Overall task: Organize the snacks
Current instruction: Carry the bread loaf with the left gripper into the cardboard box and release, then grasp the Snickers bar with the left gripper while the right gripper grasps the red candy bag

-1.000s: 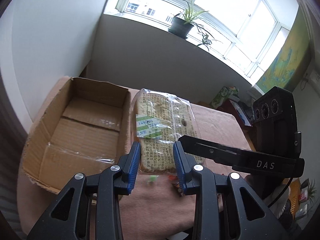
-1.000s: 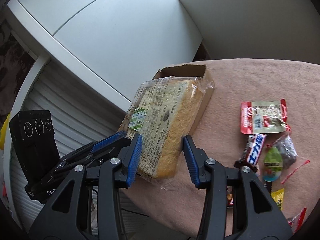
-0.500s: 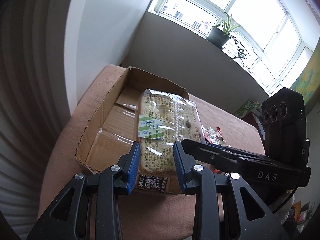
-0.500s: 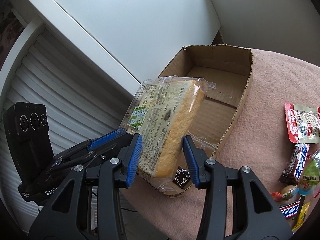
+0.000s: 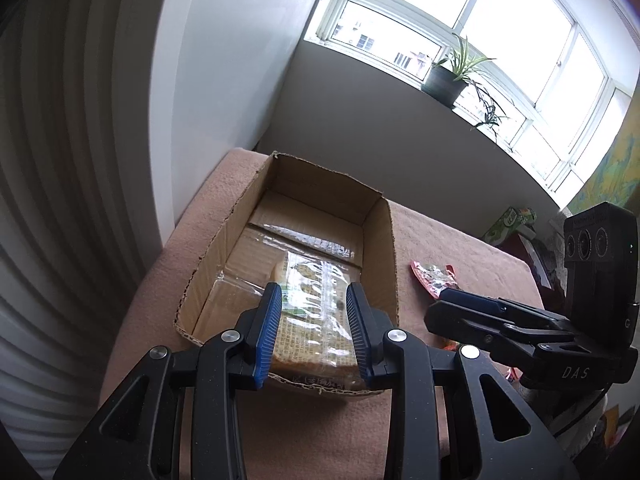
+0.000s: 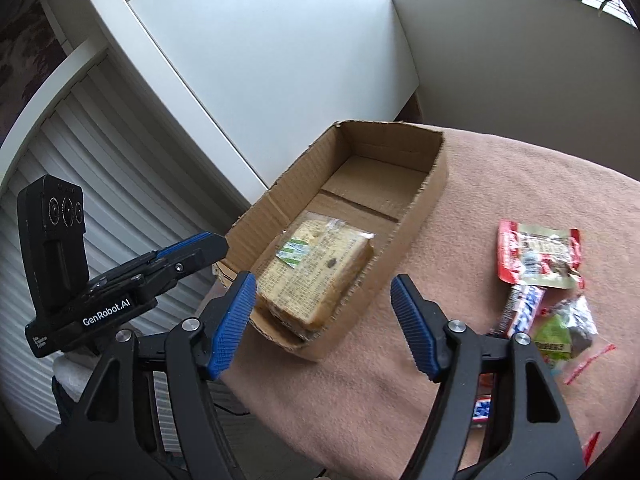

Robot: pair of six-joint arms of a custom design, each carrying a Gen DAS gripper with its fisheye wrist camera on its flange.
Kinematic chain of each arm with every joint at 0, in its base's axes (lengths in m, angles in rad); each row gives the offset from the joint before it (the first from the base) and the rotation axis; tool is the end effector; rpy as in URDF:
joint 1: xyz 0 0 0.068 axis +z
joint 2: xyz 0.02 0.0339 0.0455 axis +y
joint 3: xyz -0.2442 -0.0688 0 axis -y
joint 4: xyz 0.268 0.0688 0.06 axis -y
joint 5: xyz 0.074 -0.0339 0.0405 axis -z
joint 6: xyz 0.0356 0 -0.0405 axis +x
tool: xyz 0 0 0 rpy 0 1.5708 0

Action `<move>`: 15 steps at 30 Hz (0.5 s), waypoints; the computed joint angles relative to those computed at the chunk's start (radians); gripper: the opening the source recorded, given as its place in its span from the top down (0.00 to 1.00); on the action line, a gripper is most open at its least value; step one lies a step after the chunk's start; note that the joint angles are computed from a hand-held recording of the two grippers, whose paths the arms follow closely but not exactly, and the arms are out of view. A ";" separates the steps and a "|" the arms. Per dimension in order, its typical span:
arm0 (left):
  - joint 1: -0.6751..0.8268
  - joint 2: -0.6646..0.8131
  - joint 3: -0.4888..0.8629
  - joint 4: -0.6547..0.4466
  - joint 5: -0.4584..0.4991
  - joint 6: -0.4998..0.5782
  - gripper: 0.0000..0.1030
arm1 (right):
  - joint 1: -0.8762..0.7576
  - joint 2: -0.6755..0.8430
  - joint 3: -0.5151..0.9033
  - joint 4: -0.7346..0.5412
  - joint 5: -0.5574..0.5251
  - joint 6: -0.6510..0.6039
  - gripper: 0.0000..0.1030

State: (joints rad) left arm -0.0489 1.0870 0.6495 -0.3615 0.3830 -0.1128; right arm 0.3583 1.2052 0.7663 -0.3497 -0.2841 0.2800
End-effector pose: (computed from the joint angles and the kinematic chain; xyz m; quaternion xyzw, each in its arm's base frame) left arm 0.2483 -0.0255 0.1938 0.0425 0.9113 -0.2056 0.3541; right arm 0.2559 0.1065 0.2053 -0.0897 0.9124 0.2427 0.3172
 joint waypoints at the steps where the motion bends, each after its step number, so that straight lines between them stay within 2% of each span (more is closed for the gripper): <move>1: -0.017 -0.011 -0.007 0.005 -0.012 -0.001 0.70 | -0.027 -0.041 -0.024 -0.021 -0.004 -0.013 0.30; 8: -0.248 -0.049 -0.061 0.058 -0.138 -0.031 0.67 | -0.324 -0.385 -0.192 -0.274 -0.078 -0.202 0.29; 10: -0.318 -0.042 -0.074 0.082 -0.171 -0.049 0.67 | -0.441 -0.473 -0.231 -0.356 -0.096 -0.286 0.26; 12: -0.384 -0.028 -0.086 0.106 -0.190 -0.068 0.67 | -0.557 -0.541 -0.273 -0.417 -0.121 -0.371 0.16; 15: -0.470 0.004 -0.099 0.140 -0.212 -0.090 0.67 | -0.677 -0.628 -0.334 -0.496 -0.094 -0.496 0.16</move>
State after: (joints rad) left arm -0.5192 1.0913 0.5502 -0.2219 0.1711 -0.2032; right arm -0.3189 0.5776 0.4322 -0.8455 -0.3780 -0.2156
